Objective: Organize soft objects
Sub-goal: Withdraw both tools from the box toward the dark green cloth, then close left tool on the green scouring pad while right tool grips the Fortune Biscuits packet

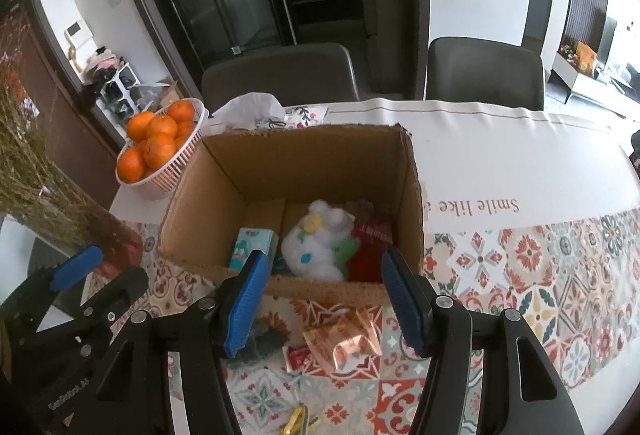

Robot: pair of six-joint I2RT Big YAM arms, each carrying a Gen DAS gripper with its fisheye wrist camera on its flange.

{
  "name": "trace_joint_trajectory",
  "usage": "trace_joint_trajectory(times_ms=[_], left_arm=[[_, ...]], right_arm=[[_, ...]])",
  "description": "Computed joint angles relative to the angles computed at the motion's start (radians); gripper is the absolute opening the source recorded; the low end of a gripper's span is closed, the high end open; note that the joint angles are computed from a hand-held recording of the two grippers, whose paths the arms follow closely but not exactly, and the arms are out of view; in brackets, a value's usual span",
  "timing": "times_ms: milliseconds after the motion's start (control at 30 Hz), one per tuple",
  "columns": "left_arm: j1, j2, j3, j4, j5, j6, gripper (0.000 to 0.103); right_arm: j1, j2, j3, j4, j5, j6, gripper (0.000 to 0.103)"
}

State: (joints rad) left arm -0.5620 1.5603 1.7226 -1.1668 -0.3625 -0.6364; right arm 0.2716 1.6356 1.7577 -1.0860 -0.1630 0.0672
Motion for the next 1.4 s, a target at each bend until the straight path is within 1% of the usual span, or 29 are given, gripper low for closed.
trace_joint_trajectory(times_ms=[367,533,633,733,867,933,1133,1200,1333,1400], left_arm=[[-0.018,-0.043,-0.109,0.012,0.062,-0.071,0.070],[-0.016,-0.045,-0.136,0.004,0.084,-0.095,0.070],[-0.012,-0.039,-0.144,-0.002,0.111,-0.105,0.071],[-0.007,-0.030,-0.147,-0.010,0.131,-0.113,0.073],[0.003,-0.011,-0.144,-0.022,0.160,-0.117,0.076],[0.010,0.000,-0.145,-0.024,0.177,-0.131,0.076],[0.035,0.029,-0.156,-0.005,0.256,-0.181,0.077],[0.043,0.042,-0.160,-0.001,0.277,-0.193,0.077],[0.054,0.068,-0.156,-0.001,0.298,-0.221,0.078],[0.059,0.082,-0.152,-0.004,0.304,-0.235,0.078]], right_arm=[[0.008,-0.055,-0.115,-0.004,-0.012,0.007,0.061],[0.011,-0.052,-0.147,-0.018,-0.018,0.023,0.061],[0.007,-0.039,-0.151,-0.035,-0.029,0.026,0.061],[0.003,-0.017,-0.143,-0.058,-0.043,0.024,0.074],[-0.001,0.006,-0.145,-0.065,-0.050,0.032,0.074],[-0.007,0.020,-0.147,-0.066,-0.062,0.056,0.074],[-0.017,0.041,-0.178,-0.019,-0.100,0.113,0.074],[-0.018,0.051,-0.183,-0.015,-0.105,0.125,0.074],[-0.020,0.072,-0.190,0.001,-0.096,0.168,0.074],[-0.025,0.086,-0.191,0.005,-0.105,0.198,0.074]])
